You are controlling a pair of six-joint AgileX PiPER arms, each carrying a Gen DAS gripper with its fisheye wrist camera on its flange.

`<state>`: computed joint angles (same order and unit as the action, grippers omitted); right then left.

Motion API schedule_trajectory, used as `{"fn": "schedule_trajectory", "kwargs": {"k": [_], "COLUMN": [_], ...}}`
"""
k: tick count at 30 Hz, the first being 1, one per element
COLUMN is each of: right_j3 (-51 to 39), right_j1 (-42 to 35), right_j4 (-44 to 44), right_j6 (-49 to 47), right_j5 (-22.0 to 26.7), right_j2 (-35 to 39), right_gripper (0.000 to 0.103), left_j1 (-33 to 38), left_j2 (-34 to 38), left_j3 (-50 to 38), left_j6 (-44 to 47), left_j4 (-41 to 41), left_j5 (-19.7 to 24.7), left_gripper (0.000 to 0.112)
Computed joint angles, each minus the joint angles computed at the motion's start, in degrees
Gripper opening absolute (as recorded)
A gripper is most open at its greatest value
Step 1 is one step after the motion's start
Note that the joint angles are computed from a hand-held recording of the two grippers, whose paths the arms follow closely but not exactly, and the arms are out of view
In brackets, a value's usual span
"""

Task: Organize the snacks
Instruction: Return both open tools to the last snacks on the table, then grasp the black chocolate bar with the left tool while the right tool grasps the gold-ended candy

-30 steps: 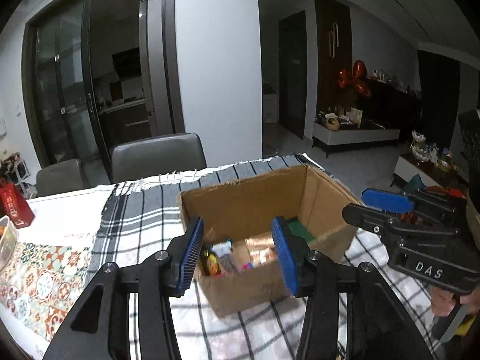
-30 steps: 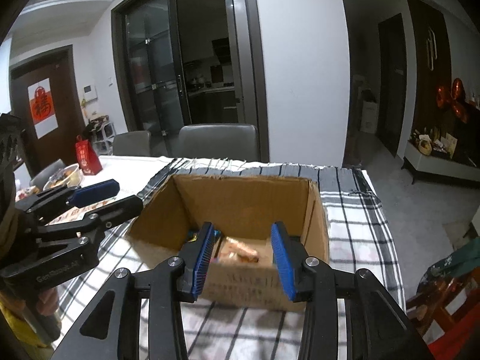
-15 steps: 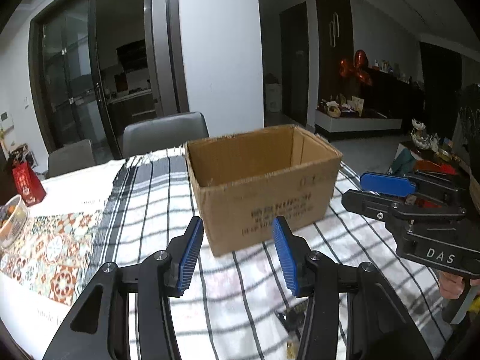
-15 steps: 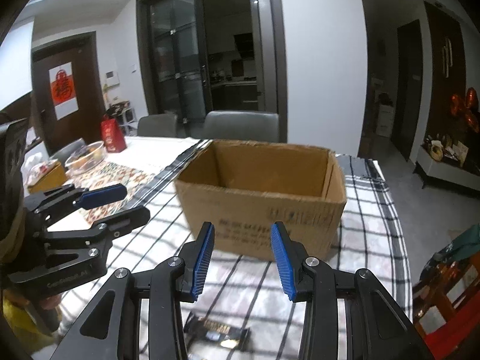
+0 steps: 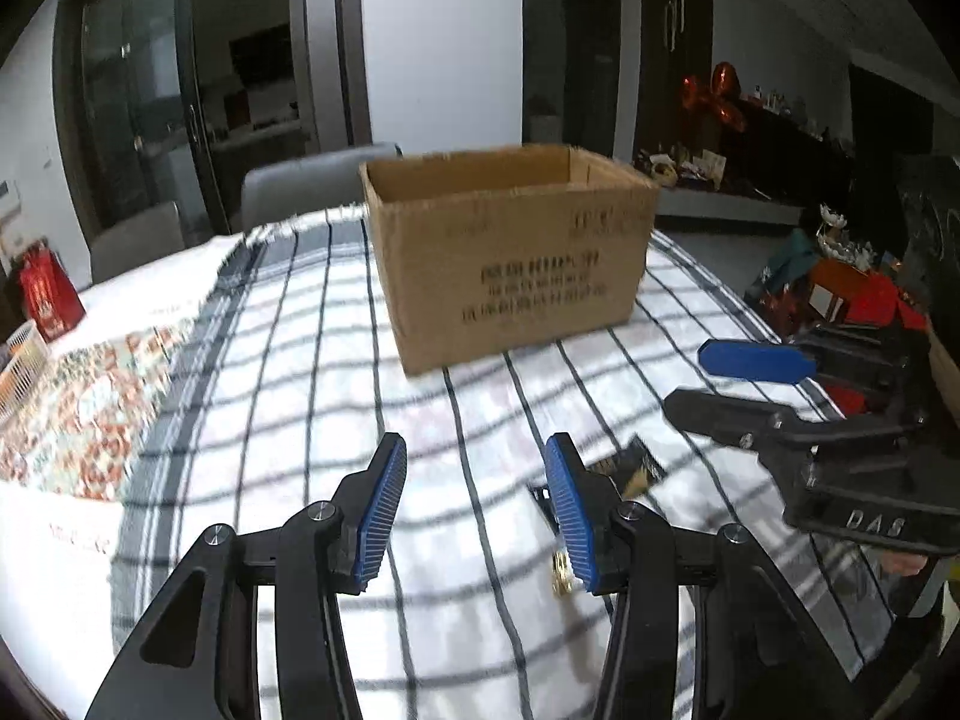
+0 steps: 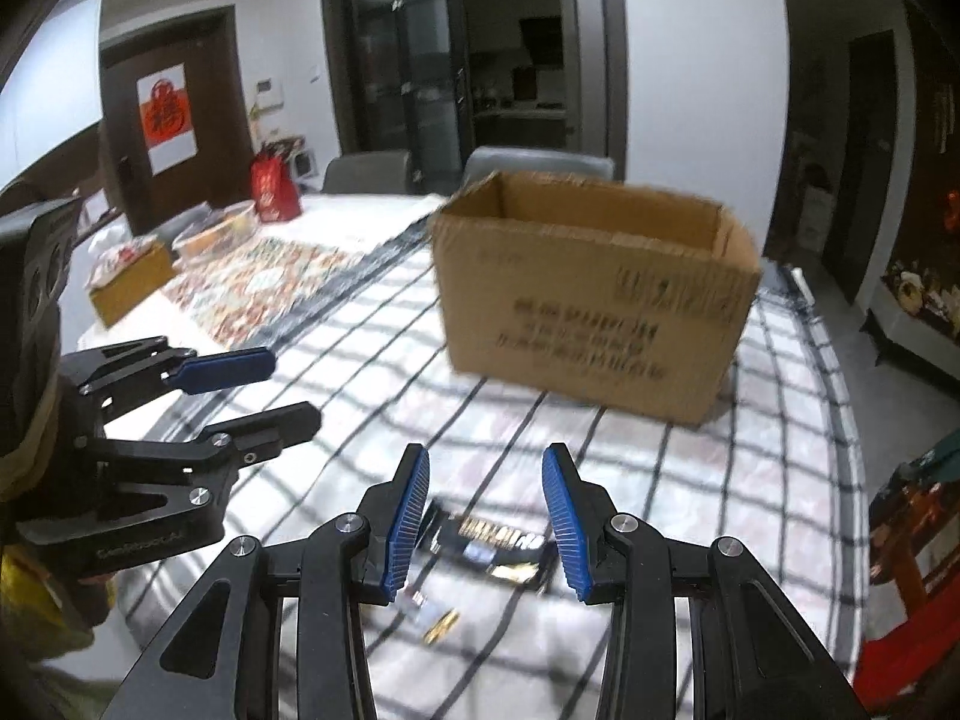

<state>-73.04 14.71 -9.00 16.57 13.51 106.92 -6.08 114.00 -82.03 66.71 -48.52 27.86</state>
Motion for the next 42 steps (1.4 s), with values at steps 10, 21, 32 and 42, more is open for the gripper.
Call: {"fn": "schedule_trajectory", "kwargs": {"k": [10, 21, 32, 42], "right_j3": [0.89, -6.37, -11.8, -7.06], "right_j1": [1.04, 1.44, 1.72, 2.17], "right_j4": [19.63, 24.03, 23.24, 22.25], "right_j6": [-22.62, -32.13, -34.7, -31.81], "right_j5": [2.88, 10.13, 13.12, 8.24], "right_j2": [4.8, 12.52, 16.88, 14.38], "right_gripper": [0.04, 0.04, 0.038, 0.021], "left_j1": [-0.04, 0.32, 0.46, 0.16], "left_j2": [0.93, 4.07, 6.24, 6.83], "left_j3": [6.57, 4.21, 1.55, 0.36], "left_j6": [3.67, -3.35, -7.83, -7.12], "left_j4": [-1.04, 4.79, 8.02, 8.29], "left_j5": [-4.11, -1.8, -0.09, 0.53], "left_gripper": [0.051, 0.051, 0.051, 0.051]}}
